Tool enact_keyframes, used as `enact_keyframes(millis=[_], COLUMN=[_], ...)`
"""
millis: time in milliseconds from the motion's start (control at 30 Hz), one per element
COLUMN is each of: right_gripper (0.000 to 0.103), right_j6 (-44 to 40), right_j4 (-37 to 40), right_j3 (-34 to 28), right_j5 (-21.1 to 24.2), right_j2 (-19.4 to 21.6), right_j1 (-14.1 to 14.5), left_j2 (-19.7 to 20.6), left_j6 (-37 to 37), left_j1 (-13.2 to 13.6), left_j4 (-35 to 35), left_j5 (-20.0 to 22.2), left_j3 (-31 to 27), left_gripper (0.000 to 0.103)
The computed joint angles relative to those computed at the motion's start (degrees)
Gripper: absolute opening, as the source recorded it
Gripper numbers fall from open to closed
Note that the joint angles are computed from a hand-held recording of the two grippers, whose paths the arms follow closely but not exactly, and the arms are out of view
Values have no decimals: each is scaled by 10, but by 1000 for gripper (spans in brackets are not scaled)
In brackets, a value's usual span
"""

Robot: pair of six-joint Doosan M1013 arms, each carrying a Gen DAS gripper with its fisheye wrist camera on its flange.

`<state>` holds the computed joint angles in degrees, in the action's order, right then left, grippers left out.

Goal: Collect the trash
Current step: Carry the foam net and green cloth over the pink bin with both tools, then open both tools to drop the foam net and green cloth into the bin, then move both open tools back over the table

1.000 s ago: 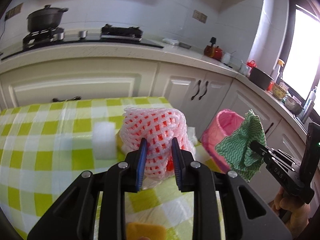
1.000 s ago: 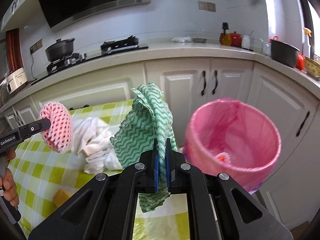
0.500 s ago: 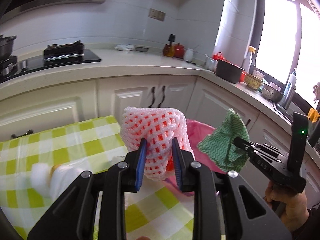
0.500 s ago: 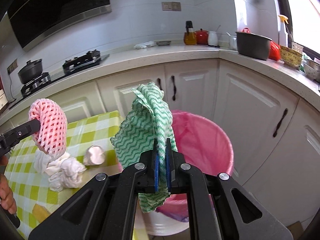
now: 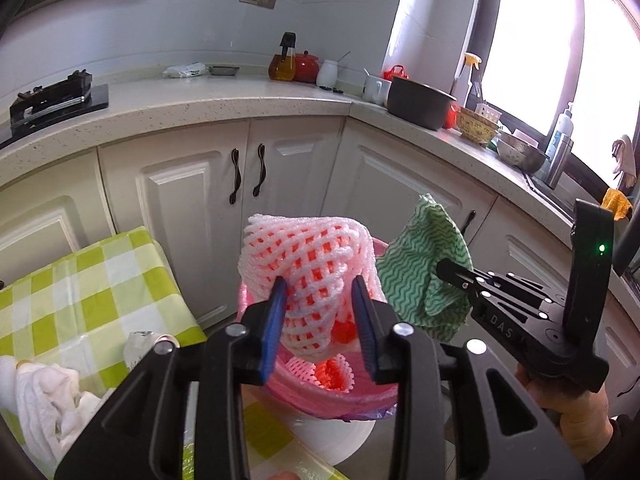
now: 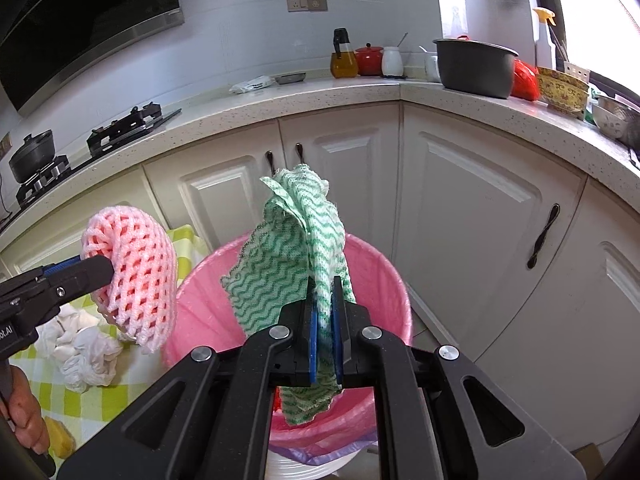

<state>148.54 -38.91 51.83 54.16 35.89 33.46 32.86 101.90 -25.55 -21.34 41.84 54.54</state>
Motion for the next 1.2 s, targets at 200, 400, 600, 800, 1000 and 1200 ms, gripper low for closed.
enact_keyframes(millis=[200, 400, 600, 800, 1000, 1200], right_gripper=[32, 53, 53, 61, 69, 78], right_j6=[1, 25, 48, 66, 72, 93], right_j4=[1, -27, -55, -77, -103, -127], right_j3=[9, 17, 31, 33, 27, 27], right_j5=[-2, 1, -2, -5, -9, -22], right_j2=[-3, -7, -17, -19, -12, -2], right_j1=[-5, 1, 13, 35, 67, 99], left_j2=[12, -1, -37, -81, -127, -176], left_j6=[-9, -12, -15, -18, -40, -80], left_j1=[2, 7, 23, 47, 72, 92], left_j4=[1, 2, 5, 15, 43, 86], left_j5=[15, 1, -36, -72, -109, -146], left_j3=[-13, 8, 59, 119, 185, 266], left_gripper=[59, 61, 64, 66, 70, 73])
